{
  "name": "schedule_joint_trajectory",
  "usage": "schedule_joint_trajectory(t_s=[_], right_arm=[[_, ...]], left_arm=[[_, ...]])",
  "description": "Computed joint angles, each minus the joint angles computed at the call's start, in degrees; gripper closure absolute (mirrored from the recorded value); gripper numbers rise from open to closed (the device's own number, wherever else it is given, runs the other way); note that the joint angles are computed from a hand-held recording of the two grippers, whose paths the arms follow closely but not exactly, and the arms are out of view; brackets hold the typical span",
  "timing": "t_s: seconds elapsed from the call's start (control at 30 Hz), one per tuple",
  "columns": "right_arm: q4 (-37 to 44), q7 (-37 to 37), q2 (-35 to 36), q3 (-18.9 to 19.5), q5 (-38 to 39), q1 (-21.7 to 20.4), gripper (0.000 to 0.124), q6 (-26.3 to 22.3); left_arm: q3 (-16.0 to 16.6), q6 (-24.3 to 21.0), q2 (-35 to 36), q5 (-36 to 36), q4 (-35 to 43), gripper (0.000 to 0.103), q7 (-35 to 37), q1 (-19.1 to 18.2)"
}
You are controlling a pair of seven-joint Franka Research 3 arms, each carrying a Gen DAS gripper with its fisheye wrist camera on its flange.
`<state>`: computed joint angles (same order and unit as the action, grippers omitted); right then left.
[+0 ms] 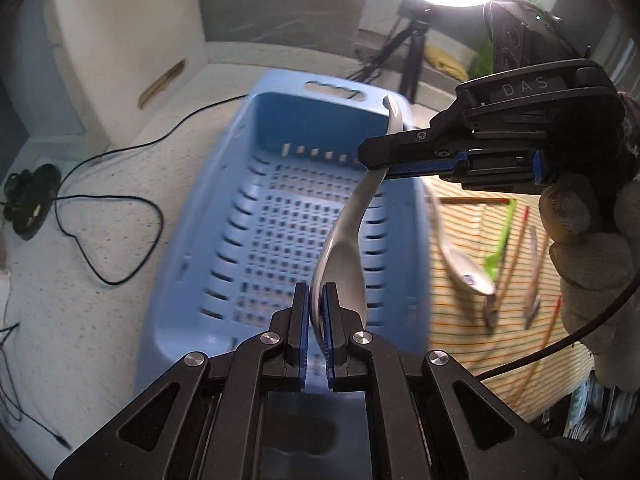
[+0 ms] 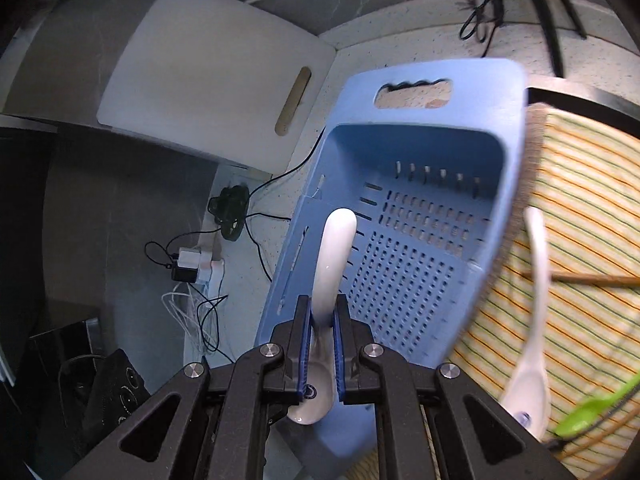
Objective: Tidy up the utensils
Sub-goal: 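Carry the white spoon into the blue basket and open the left tool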
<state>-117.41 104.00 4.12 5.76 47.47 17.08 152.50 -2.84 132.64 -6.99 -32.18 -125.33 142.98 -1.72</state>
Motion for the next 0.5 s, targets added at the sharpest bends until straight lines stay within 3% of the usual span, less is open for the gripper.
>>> schedule_joint_trajectory(t_s=[0.2,0.5], right_arm=[[6.9,1.8,7.9,0.4,-1.4,-0.8,0.114,-2.7],[11.0,6.6,12.4,0.4,-7.2,-1.2,0.111,-4.9]], left_arm=[[-0.9,0.9,5.2,4.1,3.4,0.098,-0.1,1.6],[-2.4,2.4,7.6,6.3,5.2,0.098,0.5,2.7]])
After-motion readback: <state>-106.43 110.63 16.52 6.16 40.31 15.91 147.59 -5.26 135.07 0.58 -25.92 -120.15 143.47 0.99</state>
